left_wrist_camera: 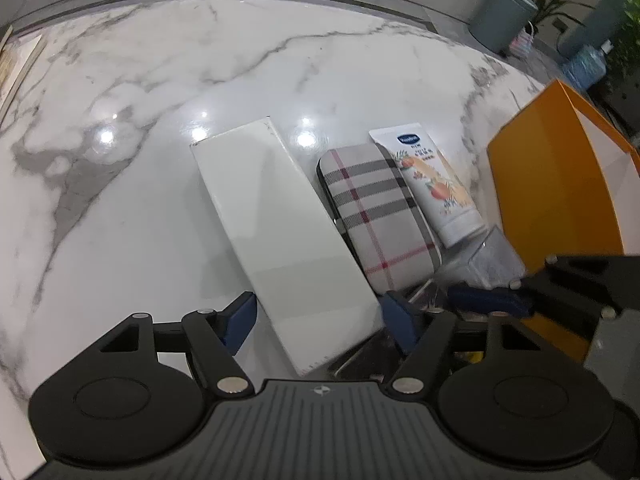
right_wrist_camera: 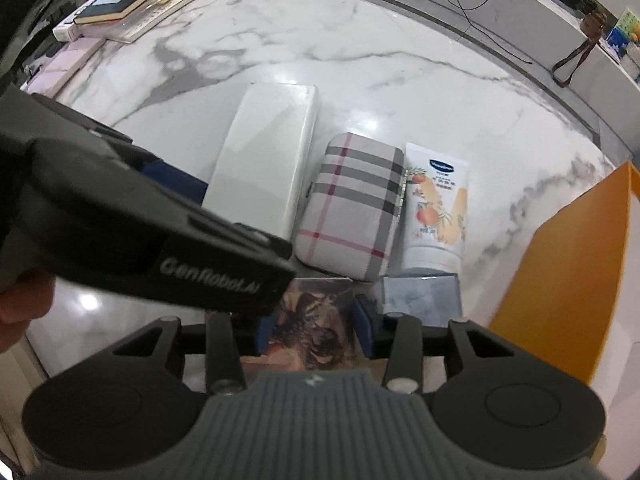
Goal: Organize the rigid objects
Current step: 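Move both tools back toward the remaining items on the table, then grasp the anime-print box with the right tool while the left tool grasps the white box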
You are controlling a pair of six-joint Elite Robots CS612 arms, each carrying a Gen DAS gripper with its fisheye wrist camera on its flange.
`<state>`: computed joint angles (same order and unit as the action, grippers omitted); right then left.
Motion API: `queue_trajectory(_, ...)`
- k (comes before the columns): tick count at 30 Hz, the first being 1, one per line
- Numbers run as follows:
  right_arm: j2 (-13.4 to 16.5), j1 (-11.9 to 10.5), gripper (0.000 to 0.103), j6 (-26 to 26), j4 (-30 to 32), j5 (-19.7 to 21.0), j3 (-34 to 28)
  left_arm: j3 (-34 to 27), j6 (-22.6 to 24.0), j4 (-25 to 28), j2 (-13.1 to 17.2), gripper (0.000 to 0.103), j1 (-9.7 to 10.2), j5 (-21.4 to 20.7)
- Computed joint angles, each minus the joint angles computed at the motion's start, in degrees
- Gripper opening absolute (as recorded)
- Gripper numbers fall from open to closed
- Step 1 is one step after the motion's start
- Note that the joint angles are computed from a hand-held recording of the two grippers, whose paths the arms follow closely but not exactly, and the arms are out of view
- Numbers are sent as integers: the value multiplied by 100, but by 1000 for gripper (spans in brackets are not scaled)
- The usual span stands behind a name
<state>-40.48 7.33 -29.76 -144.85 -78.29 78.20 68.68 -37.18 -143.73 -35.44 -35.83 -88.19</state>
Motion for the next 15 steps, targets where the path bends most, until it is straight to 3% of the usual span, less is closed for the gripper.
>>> queue_trajectory(9, -87, 71, 41, -271, -158, 248, 202, 400, 373, 194, -291, 71, 18, -10)
queue_trajectory(15, -210, 146, 46, 6, -500, -206, 467, 729, 582, 137, -486, 70, 31, -103)
